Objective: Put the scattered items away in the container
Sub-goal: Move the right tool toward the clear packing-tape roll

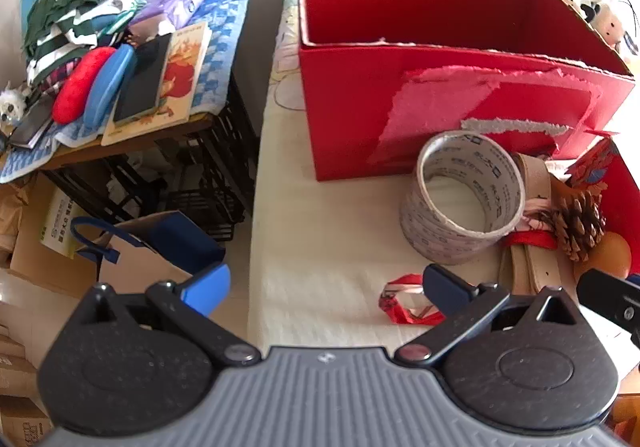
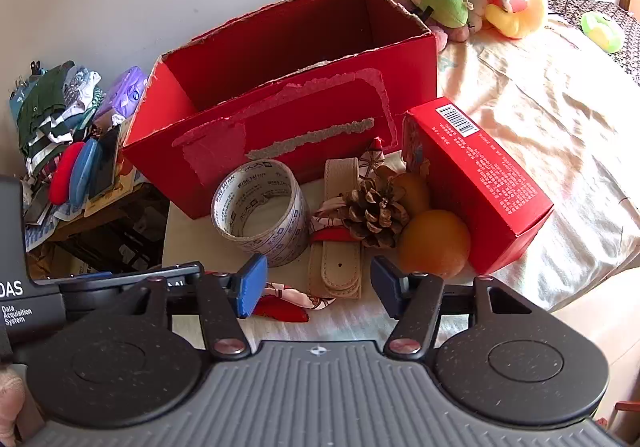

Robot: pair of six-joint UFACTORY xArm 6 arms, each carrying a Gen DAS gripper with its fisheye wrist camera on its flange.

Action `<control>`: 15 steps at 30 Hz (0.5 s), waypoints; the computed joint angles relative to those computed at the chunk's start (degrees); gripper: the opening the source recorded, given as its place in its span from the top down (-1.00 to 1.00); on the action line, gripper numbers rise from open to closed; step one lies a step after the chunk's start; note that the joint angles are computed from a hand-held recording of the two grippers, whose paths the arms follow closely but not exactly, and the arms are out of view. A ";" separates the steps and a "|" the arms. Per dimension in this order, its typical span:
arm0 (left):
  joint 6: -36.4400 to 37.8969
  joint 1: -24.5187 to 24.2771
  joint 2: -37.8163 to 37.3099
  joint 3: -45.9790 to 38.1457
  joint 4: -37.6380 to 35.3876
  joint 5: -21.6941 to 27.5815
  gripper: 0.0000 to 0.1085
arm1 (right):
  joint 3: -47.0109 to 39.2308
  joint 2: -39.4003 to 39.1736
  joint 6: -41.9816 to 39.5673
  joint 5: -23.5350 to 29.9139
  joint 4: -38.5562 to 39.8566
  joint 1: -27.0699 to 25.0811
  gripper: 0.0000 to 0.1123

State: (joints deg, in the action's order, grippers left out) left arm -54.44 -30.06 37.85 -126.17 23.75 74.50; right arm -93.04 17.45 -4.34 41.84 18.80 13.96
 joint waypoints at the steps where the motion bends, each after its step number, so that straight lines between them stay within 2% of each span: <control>1: 0.19 -0.08 0.30 -0.51 -0.03 0.29 -0.89 | -0.05 0.02 -0.05 0.14 0.35 -0.14 -0.09; 6: 0.03 -0.54 1.26 -1.66 0.64 0.27 -0.89 | 0.46 -0.28 -1.14 0.37 2.23 -0.77 -0.05; 11: 1.96 -0.84 4.52 -7.11 -0.34 4.23 -0.89 | 1.94 -0.88 -2.35 -0.54 3.03 -1.28 -0.04; 15: 2.65 -0.89 8.60 -13.58 -1.36 6.63 -0.89 | -0.24 1.05 -3.63 1.29 5.16 -2.46 -0.04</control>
